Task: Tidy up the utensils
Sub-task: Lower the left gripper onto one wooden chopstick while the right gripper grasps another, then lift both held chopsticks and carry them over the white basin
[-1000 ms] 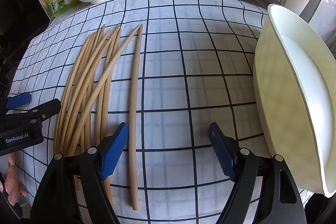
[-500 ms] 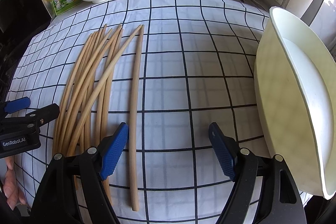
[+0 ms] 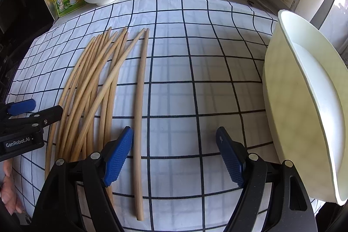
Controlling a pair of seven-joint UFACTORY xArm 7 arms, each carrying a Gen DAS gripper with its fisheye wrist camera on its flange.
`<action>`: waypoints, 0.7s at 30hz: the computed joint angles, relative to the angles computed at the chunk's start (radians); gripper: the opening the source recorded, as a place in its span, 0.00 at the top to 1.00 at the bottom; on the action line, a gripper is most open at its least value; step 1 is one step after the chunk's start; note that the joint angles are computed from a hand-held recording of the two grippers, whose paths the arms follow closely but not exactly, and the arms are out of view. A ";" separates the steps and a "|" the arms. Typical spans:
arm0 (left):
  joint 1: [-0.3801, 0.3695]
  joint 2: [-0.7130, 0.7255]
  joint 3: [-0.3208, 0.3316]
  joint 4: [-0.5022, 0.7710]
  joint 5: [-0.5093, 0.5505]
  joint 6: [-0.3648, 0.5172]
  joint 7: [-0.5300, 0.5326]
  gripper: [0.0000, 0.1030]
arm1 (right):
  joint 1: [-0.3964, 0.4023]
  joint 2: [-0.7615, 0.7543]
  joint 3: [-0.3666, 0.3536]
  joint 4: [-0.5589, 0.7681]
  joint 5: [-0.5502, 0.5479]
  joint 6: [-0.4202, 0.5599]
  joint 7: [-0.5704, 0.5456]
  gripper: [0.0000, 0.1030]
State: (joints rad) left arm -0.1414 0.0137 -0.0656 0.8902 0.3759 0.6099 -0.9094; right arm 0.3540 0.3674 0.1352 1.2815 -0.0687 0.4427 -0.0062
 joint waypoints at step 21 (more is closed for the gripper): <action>0.011 -0.057 0.000 -0.033 -0.171 -0.052 0.190 0.93 | -0.025 -0.002 0.047 0.073 0.138 0.108 -0.142 0.94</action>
